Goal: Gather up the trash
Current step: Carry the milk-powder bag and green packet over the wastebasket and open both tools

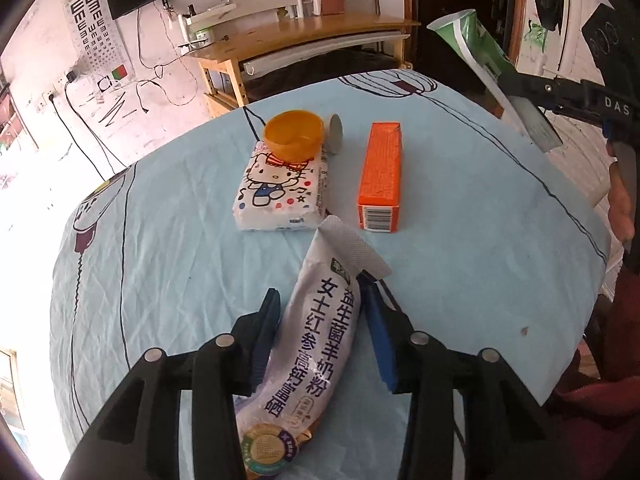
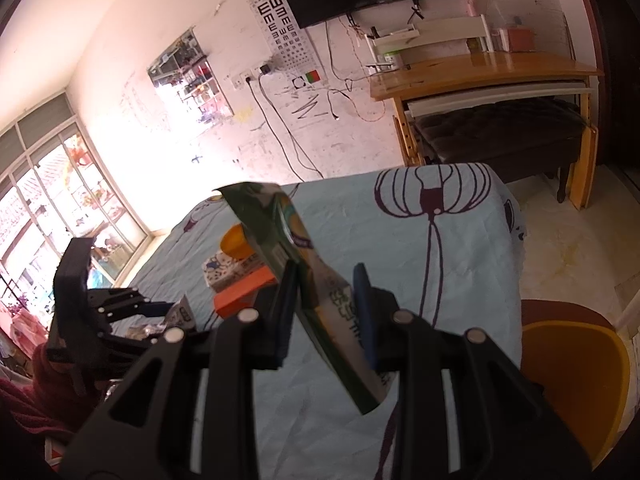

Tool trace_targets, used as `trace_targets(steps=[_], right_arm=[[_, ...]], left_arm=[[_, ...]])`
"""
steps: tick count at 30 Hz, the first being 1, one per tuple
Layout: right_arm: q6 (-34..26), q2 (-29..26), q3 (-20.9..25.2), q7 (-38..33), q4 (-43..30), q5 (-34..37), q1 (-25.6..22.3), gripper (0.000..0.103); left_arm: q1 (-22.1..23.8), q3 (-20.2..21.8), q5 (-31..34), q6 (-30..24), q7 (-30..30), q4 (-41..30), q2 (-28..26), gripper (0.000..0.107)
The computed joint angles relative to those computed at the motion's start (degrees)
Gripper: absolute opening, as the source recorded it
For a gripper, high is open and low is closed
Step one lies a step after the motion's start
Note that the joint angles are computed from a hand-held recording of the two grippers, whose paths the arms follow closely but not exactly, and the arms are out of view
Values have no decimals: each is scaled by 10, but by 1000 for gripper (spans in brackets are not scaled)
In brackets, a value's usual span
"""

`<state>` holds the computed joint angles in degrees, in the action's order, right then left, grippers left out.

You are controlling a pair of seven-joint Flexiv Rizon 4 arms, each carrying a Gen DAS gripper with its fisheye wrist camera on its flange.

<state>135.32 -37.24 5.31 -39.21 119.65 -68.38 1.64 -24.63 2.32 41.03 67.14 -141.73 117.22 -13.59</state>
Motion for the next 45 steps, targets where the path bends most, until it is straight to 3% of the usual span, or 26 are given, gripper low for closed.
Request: trace_targets(steps=[11,22,27,35,41,42,45], right_arm=[[10,10,0,-18,15,51,-23,27],[20,5,-10,-12,9,111,-64,27],[-3,-5,-13,-12,2,151,-79,27],[-48,-43,-12,44,-37,120,-121,27],[-121,-66,5,84,-63,79,-147,27],[-130,-68,8,84,-66,79,-149,32],[-146,-73,22,80,-68,79,-161,60]], left_arm=[[-3,-7,29,12,-45,-32,18,38],[-37,-20,-7,13,17,-146,-52,38],[-61,-23,-55,13,82,-216,-104,38],[-72,-49,-181,5,194,-330,-205,38],[-101,-27,-254,-20,215,-418,-272,38],[-107,-21,-264,-23,218,-429,-281,38],[-114,-13,-290,-40,225,-466,-309,38]])
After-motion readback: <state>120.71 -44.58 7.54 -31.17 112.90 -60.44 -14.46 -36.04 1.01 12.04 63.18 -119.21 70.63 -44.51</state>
